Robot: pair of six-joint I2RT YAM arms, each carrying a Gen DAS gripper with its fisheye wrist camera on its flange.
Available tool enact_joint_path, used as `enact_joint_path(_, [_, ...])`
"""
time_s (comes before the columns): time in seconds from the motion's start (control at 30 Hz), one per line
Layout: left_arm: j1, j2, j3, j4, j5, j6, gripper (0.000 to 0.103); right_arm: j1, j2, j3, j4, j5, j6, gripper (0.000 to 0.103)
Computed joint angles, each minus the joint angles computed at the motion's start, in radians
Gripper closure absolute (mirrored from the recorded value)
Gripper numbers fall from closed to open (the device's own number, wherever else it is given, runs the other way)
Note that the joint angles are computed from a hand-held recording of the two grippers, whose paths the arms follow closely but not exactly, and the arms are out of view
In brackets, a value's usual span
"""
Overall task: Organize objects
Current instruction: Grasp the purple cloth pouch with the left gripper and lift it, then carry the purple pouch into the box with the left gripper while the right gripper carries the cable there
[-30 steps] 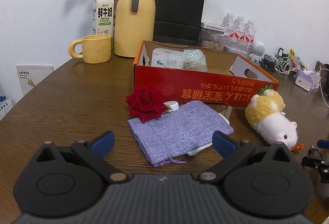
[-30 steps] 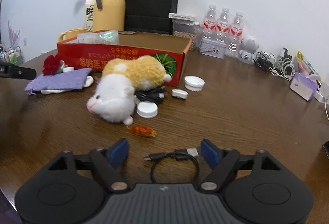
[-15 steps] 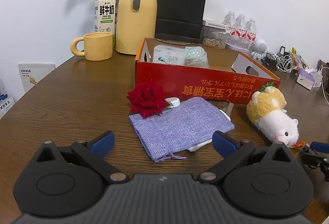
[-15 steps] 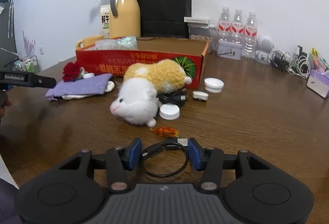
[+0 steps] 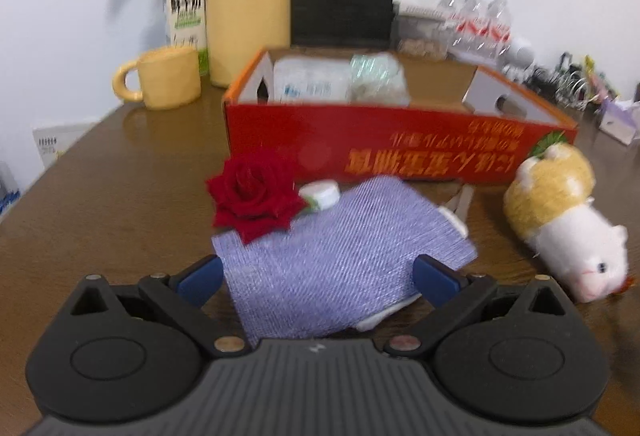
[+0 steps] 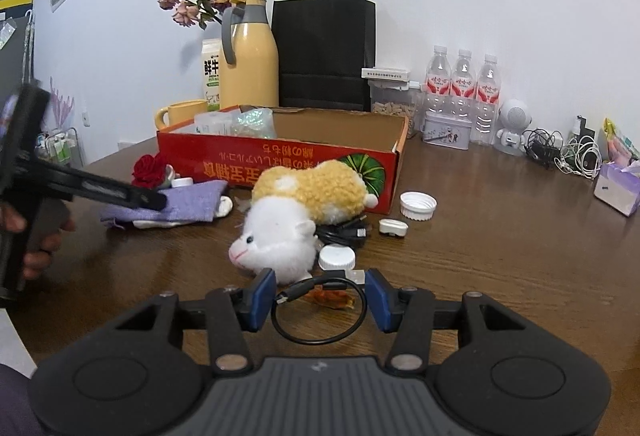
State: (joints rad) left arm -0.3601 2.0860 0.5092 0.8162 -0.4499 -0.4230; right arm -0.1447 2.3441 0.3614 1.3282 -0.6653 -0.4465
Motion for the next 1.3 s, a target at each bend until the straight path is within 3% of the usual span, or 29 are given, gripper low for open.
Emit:
enact_joint_path(0.07, [0.016, 0.003, -0.015, 0.034, 0.026, -0.016, 0.005, 0.007, 0.003, 0.000, 0.007, -0.002, 0.004, 0.055])
enact_joint_path(0.17, [0.010, 0.000, -0.042, 0.072, 0.002, -0.028, 0.029, 0.020, 0.004, 0.005, 0.006, -0.002, 0.011, 0.055])
enact_joint_path(0.23, [0.006, -0.006, -0.063, 0.101, 0.001, -0.031, 0.052, 0.028, 0.006, 0.006, 0.011, 0.000, 0.017, 0.055])
enact_joint_path(0.33, [-0.024, -0.010, -0.086, 0.131, -0.048, -0.020, 0.073, 0.037, 0.006, 0.005, 0.018, 0.002, 0.025, 0.055])
enact_joint_path(0.57, [-0.089, -0.056, -0.192, 0.272, -0.133, 0.018, 0.083, 0.054, -0.005, -0.007, 0.027, 0.021, 0.030, 0.055])
enact_joint_path(0.77, [-0.113, -0.143, -0.281, 0.363, -0.145, 0.061, 0.091, 0.079, -0.015, -0.017, 0.042, 0.032, 0.039, 0.055])
enact_joint_path(0.97, [-0.120, -0.232, -0.356, 0.435, -0.108, 0.082, 0.094, 0.119, -0.021, -0.029, 0.071, 0.052, 0.063, 0.055])
enact_joint_path(1.03, [-0.094, -0.255, -0.392, 0.485, -0.026, 0.071, 0.094, 0.129, -0.024, -0.032, 0.080, 0.055, 0.071, 0.055])
enact_joint_path(1.1, [-0.081, -0.277, -0.384, 0.441, 0.002, 0.065, 0.094, 0.140, -0.027, -0.033, 0.084, 0.058, 0.078, 0.055])
enact_joint_path(1.17, [-0.057, -0.275, -0.326, 0.305, 0.012, 0.042, 0.094, 0.151, -0.027, -0.031, 0.085, 0.064, 0.083, 0.055])
enact_joint_path(1.23, [-0.006, -0.234, -0.253, 0.168, 0.083, 0.011, 0.094, 0.160, -0.027, -0.033, 0.090, 0.064, 0.086, 0.055])
enact_joint_path(1.3, [0.022, -0.174, -0.203, 0.102, 0.143, -0.003, 0.095, 0.167, -0.027, -0.034, 0.095, 0.063, 0.089, 0.055])
